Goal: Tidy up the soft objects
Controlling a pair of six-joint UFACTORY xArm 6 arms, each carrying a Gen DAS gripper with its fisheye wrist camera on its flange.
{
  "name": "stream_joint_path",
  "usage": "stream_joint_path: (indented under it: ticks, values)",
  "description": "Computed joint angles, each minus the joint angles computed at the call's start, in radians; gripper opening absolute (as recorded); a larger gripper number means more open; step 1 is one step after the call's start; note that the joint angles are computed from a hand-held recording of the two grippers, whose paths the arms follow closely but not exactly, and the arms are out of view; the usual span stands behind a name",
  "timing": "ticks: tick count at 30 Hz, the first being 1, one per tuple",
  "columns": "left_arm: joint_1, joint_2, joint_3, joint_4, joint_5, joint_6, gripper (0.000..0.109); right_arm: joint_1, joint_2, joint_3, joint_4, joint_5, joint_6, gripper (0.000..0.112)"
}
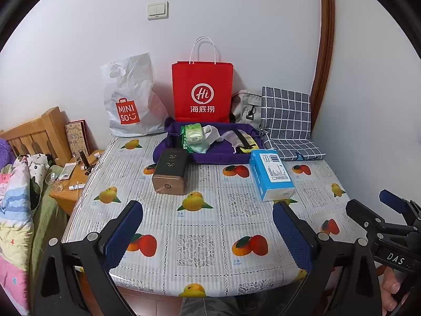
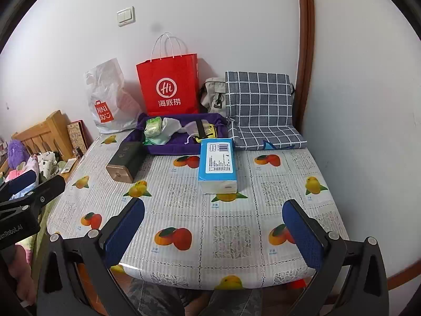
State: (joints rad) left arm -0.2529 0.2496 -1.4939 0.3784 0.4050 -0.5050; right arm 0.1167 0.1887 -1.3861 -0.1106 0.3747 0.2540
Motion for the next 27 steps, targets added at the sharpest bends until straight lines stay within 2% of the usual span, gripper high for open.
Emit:
stream_joint_path:
  ticks: [27]
  values:
    - [0.002,-0.002,0.005,0.002,0.000,0.002,0.100,0.001,0.001,0.001,0.008,-0.001,-0.005,0.103]
